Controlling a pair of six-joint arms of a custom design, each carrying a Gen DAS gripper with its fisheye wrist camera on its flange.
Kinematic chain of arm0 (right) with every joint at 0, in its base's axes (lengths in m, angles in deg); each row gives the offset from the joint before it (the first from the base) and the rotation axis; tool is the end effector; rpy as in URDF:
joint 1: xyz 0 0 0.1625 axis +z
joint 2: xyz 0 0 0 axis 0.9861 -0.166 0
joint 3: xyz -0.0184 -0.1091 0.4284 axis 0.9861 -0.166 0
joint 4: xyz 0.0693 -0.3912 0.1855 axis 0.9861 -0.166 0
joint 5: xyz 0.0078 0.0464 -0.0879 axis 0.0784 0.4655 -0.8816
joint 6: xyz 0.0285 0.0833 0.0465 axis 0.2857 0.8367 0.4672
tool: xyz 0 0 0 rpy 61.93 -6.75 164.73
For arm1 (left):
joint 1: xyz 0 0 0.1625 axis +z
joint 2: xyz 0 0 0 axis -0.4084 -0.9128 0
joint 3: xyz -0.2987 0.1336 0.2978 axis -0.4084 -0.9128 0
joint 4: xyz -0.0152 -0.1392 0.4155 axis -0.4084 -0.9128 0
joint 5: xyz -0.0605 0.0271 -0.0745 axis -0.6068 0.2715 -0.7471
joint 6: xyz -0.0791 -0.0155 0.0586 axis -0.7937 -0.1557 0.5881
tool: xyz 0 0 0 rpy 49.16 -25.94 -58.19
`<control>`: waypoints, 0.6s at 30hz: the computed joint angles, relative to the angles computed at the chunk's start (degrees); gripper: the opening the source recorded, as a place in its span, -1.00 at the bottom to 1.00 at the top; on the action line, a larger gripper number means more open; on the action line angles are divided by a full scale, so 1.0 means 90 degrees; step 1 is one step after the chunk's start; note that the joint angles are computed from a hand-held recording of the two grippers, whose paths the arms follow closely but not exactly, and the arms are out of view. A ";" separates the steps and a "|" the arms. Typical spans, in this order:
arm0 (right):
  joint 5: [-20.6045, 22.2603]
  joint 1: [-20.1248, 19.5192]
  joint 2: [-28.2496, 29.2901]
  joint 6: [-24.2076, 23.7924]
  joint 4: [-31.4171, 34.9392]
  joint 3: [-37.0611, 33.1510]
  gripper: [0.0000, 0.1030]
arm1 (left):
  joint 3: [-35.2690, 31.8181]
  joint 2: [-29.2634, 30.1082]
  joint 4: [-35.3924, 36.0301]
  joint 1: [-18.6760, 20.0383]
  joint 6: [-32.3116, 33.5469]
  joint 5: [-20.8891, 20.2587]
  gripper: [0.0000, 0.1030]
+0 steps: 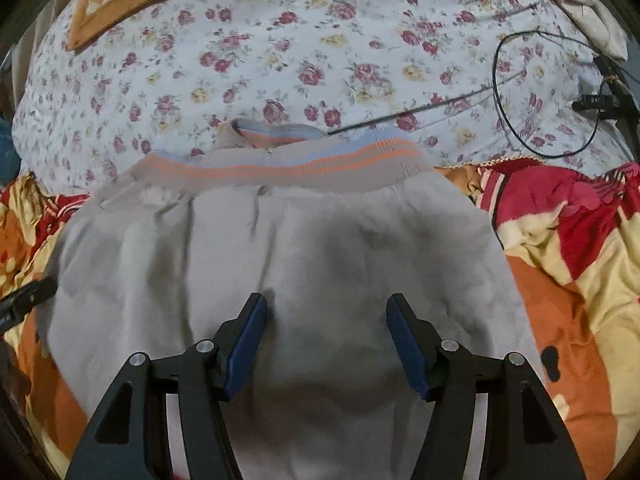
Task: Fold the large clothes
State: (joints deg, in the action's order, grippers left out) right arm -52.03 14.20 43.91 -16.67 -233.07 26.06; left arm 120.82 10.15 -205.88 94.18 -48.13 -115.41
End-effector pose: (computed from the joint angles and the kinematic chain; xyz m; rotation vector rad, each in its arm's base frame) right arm 0.1290 -0.7928 0.1259 -0.0163 -2.2290 0.8390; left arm -0.1053 -0.8568 0.1312 0.3901 2.4516 -0.6724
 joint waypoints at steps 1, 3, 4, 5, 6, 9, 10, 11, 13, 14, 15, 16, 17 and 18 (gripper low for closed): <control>-0.0008 -0.0050 0.0059 -0.0020 -0.0050 -0.0073 0.38 | -0.0091 0.0053 0.0142 0.0023 -0.0066 0.0019 0.64; -0.0063 -0.0160 0.0190 -0.0035 0.0016 -0.0269 0.45 | -0.0232 0.0127 0.0335 0.0063 -0.0156 0.0017 0.64; -0.0072 -0.0211 0.0232 0.0056 0.0124 -0.0351 0.45 | -0.0225 0.0129 0.0331 0.0068 -0.0178 0.0023 0.64; -0.0072 -0.0226 0.0247 0.0112 0.0114 -0.0373 0.45 | -0.0235 0.0130 0.0347 0.0068 -0.0178 0.0031 0.64; -0.0118 -0.0207 0.0247 0.0194 0.0136 -0.0391 0.45 | -0.0233 0.0128 0.0353 0.0062 -0.0156 0.0047 0.64; -0.0194 -0.0093 0.0168 0.0240 0.0096 -0.0334 0.34 | -0.0225 0.0122 0.0358 0.0055 -0.0160 0.0057 0.64; -0.0178 -0.0064 0.0136 0.0224 0.0035 -0.0287 0.32 | -0.0229 0.0117 0.0383 0.0055 -0.0192 0.0048 0.64; -0.0124 -0.0028 0.0101 0.0168 -0.0054 -0.0236 0.32 | -0.0233 0.0113 0.0406 0.0057 -0.0210 0.0041 0.64; -0.0009 0.0026 0.0076 0.0034 -0.0161 -0.0206 0.31 | -0.0242 0.0109 0.0456 0.0059 -0.0252 0.0034 0.65; 0.0059 0.0046 0.0083 0.0014 -0.0190 -0.0223 0.31 | -0.0251 0.0111 0.0477 0.0061 -0.0275 0.0032 0.65; 0.0106 0.0044 0.0095 0.0012 -0.0166 -0.0252 0.31 | -0.0255 0.0111 0.0489 0.0064 -0.0292 0.0026 0.66; 0.0130 0.0039 0.0142 -0.0015 -0.0114 -0.0328 0.31 | -0.0259 0.0114 0.0496 0.0066 -0.0299 0.0025 0.67; 0.0046 0.0034 0.0249 -0.0098 -0.0085 -0.0474 0.31 | -0.0261 0.0116 0.0500 0.0064 -0.0303 0.0032 0.67; -0.0128 0.0020 0.0397 -0.0155 -0.0003 -0.0680 0.30 | -0.0268 0.0123 0.0502 0.0063 -0.0309 0.0043 0.68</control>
